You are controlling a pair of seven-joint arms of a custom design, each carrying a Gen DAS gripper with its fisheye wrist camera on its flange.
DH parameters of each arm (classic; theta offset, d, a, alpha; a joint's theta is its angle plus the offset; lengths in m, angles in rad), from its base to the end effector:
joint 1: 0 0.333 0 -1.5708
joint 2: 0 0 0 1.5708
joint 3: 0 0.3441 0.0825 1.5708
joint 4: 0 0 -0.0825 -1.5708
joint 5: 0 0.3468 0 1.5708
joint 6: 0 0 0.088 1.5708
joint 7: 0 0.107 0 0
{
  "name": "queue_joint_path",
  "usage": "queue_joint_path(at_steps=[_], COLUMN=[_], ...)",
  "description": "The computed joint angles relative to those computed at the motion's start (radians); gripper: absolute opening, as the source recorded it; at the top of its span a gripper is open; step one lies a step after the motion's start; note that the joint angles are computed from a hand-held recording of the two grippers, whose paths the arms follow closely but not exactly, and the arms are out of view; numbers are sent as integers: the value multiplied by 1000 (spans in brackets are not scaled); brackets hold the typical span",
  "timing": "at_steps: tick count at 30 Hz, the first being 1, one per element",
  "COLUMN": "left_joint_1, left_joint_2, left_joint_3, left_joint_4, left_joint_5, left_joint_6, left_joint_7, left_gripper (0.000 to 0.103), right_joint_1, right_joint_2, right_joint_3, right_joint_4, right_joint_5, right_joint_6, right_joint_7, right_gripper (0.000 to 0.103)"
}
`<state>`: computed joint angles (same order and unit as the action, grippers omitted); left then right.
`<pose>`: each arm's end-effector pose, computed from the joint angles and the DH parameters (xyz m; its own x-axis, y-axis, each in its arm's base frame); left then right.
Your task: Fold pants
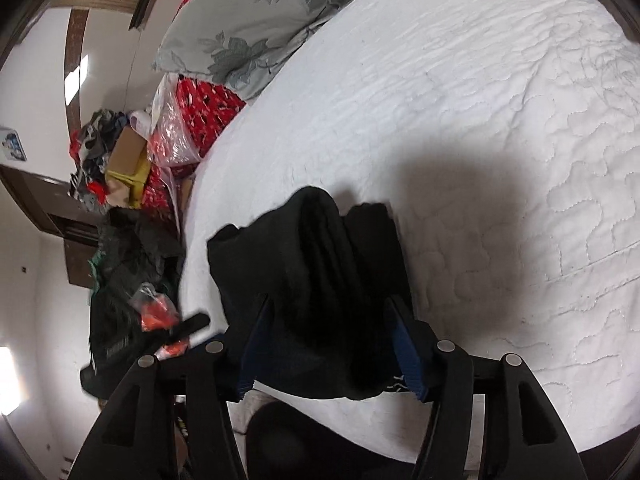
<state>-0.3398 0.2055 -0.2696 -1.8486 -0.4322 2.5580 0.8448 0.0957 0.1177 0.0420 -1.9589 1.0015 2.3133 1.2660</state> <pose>0.5221 -0.3407 0.5164 0.3393 -0.7396 0.5813 -0.9025 -0.4302 -0.0206 0.5730 0.0949 0.4937 -0.0481 -0.6947 -0.7177 -0.9496 0.2547 -0.1829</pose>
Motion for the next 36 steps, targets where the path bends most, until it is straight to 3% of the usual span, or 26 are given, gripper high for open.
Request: queue_joint_path(at_steps=[4, 5, 6, 7, 9, 12, 14, 15, 17, 19, 23, 25, 27, 30, 36], left_joint_1=[-5, -6, -9, -14, -32, -42, -28, -23, -18, -22, -45, -38, -36, -39, -56], left_joint_2=[43, 54, 53, 50, 54, 54, 59, 60, 44, 36, -31, -47, -39, -6, 54], left_joint_3=[-1, -2, 3, 9, 24, 39, 29, 25, 20, 22, 24, 4, -15, -29, -19], left_joint_4=[20, 37, 46, 54, 85, 92, 80, 76, 57, 66, 30, 9, 14, 37, 90], left_joint_5=[-13, -15, -4, 15, 84, 165, 141, 128, 116, 141, 219, 169, 107, 49, 21], left_joint_6=[-22, -29, -41, -49, -61, -106, -115, -113, -98, -117, -75, -22, 1, -15, -42], left_joint_7=[-37, -44, -60, -78, -115, -160, -153, -149, -138, -134, -154, -115, -76, -35, -67], left_gripper=[62, 57, 52, 51, 45, 44, 44, 44, 44, 43, 43, 45, 50, 50, 50], right_joint_1=[11, 13, 15, 10, -14, -7, 5, 10, 7, 2, 0, -1, 3, 15, 11], right_joint_2=[7, 11, 13, 15, -6, -51, -52, -41, -35, -41, -82, -95, -98, -92, -89], right_joint_3=[5, 5, 5, 5, 5, -5, -11, -13, -13, -18, -28, -37, -41, -38, -44], right_joint_4=[5, 8, 10, 14, 1, -42, -67, -78, -101, -97, -90, -87, -84, -84, -99], right_joint_5=[-35, -58, -79, -77, 34, 66, 30, 3, 44, 57, 84, 120, 119, 65, 76], right_joint_6=[22, 23, 24, 11, -26, -1, 16, 20, 29, 10, 24, 2, -9, 7, -1], right_joint_7=[12, 22, 40, 42, 21, -16, -15, -3, -38, -32, -73, -97, -94, -44, -24], right_gripper=[59, 55, 36, 26, 23, 23, 24, 28, 28, 37, 43, 49, 49, 49, 49])
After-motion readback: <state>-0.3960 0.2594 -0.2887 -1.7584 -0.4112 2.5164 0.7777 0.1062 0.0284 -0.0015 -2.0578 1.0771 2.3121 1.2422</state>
